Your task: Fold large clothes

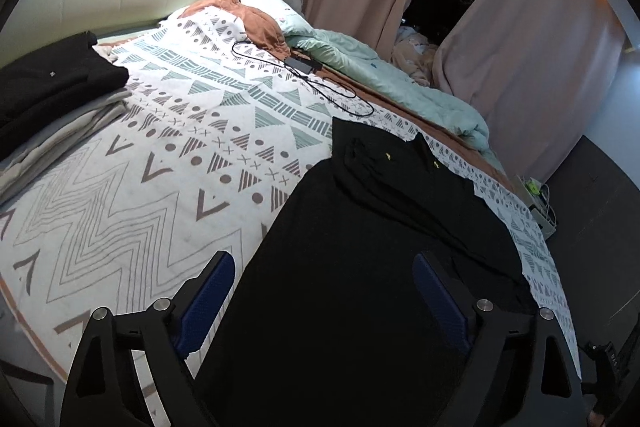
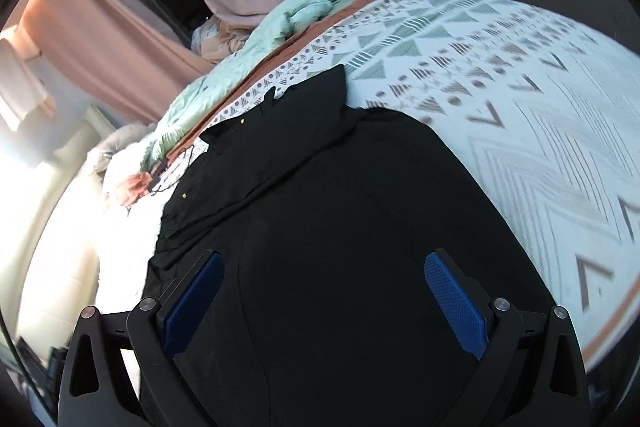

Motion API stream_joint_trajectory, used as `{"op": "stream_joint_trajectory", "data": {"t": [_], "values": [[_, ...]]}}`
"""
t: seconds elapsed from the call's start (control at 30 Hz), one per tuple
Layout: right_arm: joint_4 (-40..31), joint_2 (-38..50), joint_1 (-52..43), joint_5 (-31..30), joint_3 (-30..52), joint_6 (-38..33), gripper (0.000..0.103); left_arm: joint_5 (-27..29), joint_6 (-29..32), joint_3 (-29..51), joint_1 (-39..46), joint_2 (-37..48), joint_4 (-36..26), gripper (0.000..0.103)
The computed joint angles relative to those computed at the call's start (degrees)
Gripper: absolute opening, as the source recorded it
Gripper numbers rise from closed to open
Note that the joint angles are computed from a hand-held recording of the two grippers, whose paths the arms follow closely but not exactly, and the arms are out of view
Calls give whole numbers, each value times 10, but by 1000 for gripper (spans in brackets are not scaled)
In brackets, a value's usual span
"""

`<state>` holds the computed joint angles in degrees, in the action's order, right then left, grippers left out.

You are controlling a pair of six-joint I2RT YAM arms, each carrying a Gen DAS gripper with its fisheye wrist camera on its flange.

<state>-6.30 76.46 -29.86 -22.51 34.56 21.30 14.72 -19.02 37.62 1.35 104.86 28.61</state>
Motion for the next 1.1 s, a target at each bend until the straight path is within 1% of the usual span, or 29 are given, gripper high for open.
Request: {"op": "stream_joint_trajectory", "data": {"t": [0.13, 0.23, 0.27, 0.33, 0.37, 0.4, 0.43, 0.47, 0.53, 0.57, 0.6, 0.63, 0.67, 0.73, 0.83, 0.9, 0.93, 0.97, 1.0, 1.1], "values": [[-29, -74, -61, -50, -64, -27, 101, 40, -3, -60, 24, -16, 29, 84], [-63, -124, -142, -131, -109, -52, 101, 88, -17, -104, 66, -38, 49, 82], [-81, -139, -183, -170, -124, -70, 101, 103, -19, -116, 79, -46, 48, 82], [-129, -163, -253, -220, -140, -118, 101, 143, -13, -143, 108, -65, 43, 82], [-167, -167, -297, -247, -142, -164, 101, 162, -1, -157, 123, -77, 37, 82], [-190, -163, -323, -262, -141, -196, 101, 173, 15, -170, 136, -89, 30, 82], [-228, -151, -360, -280, -136, -252, 101, 179, 31, -185, 149, -100, 25, 82], [-257, -141, -386, -286, -131, -300, 101, 199, 43, -199, 169, -102, 25, 81], [-303, -127, -436, -295, -124, -379, 101, 257, 57, -209, 212, -87, 22, 81], [-330, -109, -468, -301, -119, -434, 101, 265, 73, -208, 225, -86, 2, 75], [-348, -96, -487, -305, -115, -469, 101, 261, 93, -206, 231, -91, -20, 70], [-370, -72, -513, -308, -108, -518, 101, 262, 111, -204, 239, -96, -38, 69], [-380, -57, -528, -308, -104, -544, 101, 272, 127, -202, 252, -97, -50, 69], [-414, -26, -571, -305, -91, -622, 101, 294, 159, -196, 277, -92, -71, 69], [-449, 8, -614, -306, -73, -701, 100, 301, 196, -178, 301, -75, -100, 69], [-453, 37, -628, -305, -60, -728, 97, 315, 212, -163, 314, -51, -111, 66], [-447, 48, -629, -304, -55, -726, 94, 319, 219, -155, 317, -38, -116, 65], [-442, 60, -628, -303, -50, -724, 87, 321, 225, -147, 318, -26, -121, 64], [-437, 74, -625, -302, -43, -720, 85, 324, 230, -139, 317, -13, -126, 64], [-400, 89, -608, -300, -42, -682, 85, 325, 229, -123, 306, 21, -118, 63]]}}
